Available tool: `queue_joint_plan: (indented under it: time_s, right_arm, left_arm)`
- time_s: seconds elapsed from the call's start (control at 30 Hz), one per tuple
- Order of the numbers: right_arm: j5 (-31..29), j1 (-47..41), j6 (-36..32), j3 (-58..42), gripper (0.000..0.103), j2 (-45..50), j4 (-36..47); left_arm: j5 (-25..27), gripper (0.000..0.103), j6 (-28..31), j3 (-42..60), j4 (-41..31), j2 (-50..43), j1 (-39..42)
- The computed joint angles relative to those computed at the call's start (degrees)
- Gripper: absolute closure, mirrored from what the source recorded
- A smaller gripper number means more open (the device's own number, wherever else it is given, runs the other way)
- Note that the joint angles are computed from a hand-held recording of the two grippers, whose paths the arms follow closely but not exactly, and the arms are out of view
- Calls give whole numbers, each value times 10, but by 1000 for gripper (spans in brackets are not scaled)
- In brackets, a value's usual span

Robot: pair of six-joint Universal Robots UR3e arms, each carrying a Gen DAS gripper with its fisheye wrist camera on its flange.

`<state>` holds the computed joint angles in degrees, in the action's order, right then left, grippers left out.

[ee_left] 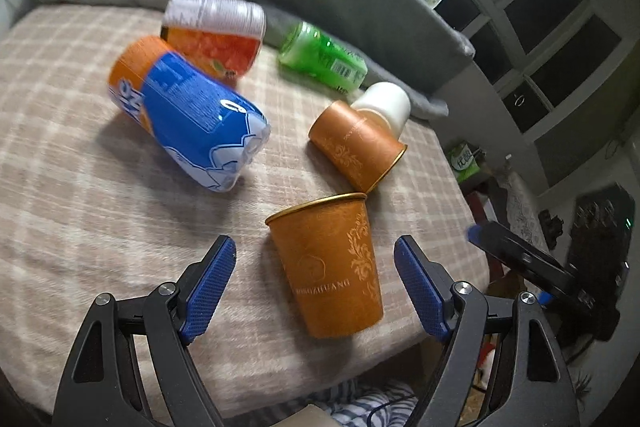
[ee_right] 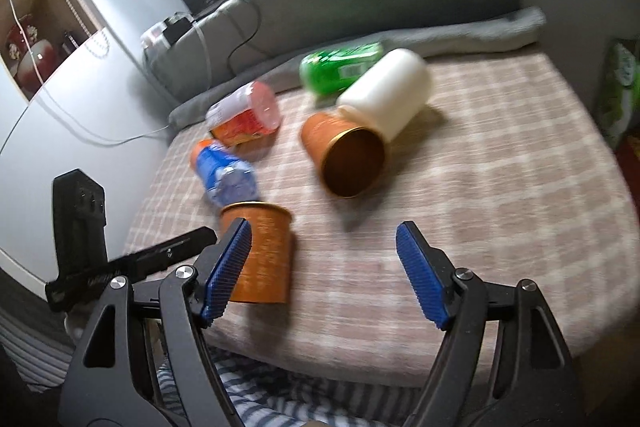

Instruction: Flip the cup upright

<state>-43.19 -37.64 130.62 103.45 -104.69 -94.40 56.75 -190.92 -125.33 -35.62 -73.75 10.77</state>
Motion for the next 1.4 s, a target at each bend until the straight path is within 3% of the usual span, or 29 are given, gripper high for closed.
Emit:
queue_joint_plan:
  time_s: [0.4,0.53,0.63,0.9,1.13,1.4]
  right_arm:
    - [-10,-118,-30,77,25,-68,-59]
    - [-10,-129,-29,85,25,-72,-65]
    - [-11,-132,-23,88,25,-69,-72]
    - [-17,-129,-14,100,25,-65,-92]
    - [-19,-126,-9,102,25,-60,-99]
    - [-20,-125,-9,108,25,-60,-105]
  left_arm:
    - [-14,23,-14,49,3,-91,-21]
    - [-12,24,-16,58,6,-109,-25]
    - [-10,33,-18,61,8,-117,-26]
    - [-6,33,-18,62,20,-122,-28]
    - [24,33,-22,63,46,-110,-50]
    - [104,33,-23,77,89,-101,-97]
